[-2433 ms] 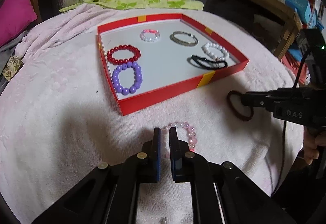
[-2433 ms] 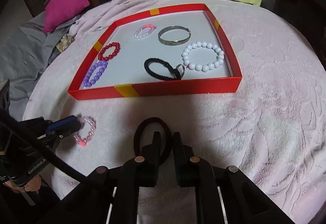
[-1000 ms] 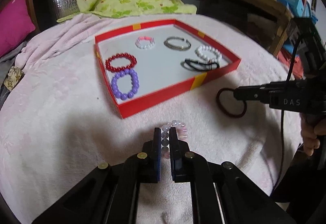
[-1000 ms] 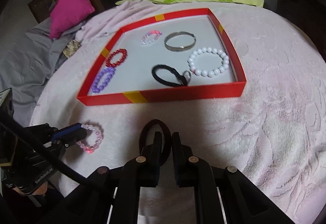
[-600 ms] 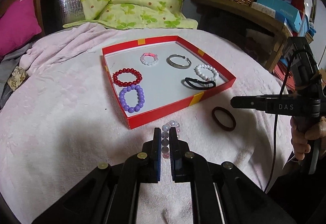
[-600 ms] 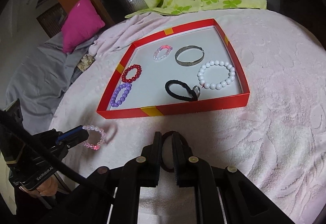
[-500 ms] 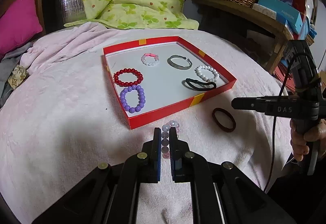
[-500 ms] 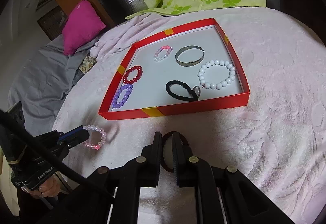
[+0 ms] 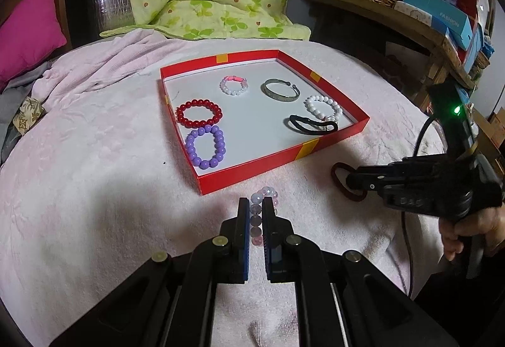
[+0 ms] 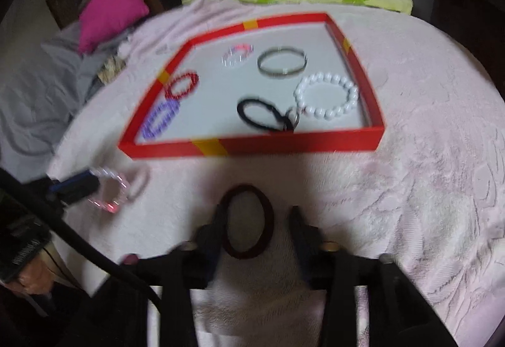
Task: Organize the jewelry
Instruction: 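Carry the pink crystal bracelet in the left tool while the right tool carries the maroon bangle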
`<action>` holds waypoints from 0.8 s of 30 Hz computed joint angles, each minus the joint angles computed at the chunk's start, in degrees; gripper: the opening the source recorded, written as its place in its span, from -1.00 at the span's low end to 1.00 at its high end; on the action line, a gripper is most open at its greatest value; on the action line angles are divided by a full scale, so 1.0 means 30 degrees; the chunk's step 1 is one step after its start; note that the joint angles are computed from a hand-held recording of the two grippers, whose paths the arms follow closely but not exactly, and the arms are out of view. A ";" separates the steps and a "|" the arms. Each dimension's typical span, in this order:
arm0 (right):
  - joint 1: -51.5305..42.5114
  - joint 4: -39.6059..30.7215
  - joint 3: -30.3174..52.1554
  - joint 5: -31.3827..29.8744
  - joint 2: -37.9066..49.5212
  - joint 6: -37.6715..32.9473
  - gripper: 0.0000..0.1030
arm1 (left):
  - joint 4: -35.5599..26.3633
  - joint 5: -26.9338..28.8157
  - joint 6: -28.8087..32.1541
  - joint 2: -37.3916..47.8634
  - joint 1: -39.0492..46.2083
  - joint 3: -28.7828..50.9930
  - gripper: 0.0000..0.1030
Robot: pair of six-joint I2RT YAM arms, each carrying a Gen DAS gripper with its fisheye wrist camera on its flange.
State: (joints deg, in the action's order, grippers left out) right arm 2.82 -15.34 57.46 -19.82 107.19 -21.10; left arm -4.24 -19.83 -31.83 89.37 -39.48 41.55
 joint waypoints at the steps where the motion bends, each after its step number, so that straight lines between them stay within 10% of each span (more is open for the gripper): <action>1: 0.0136 0.0482 -0.0348 0.0403 -0.0249 -0.0180 -0.68 | 0.0052 0.0019 0.0026 -0.0047 -0.0015 -0.0026 -0.85; 13: -0.1387 0.0751 -0.0657 -0.4051 -0.2579 0.0796 -0.87 | 0.2168 0.0363 0.0853 -0.1421 0.0467 -0.0277 -0.85; 24: 0.0139 0.2651 0.2065 -0.2245 -0.0424 0.5147 -0.87 | 0.3882 0.1541 0.0203 0.1904 0.2406 0.2375 -0.85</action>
State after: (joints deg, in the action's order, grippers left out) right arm 3.23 -7.38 63.66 -26.56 105.92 -5.66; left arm 7.41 -15.21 -31.22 95.08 -32.26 48.68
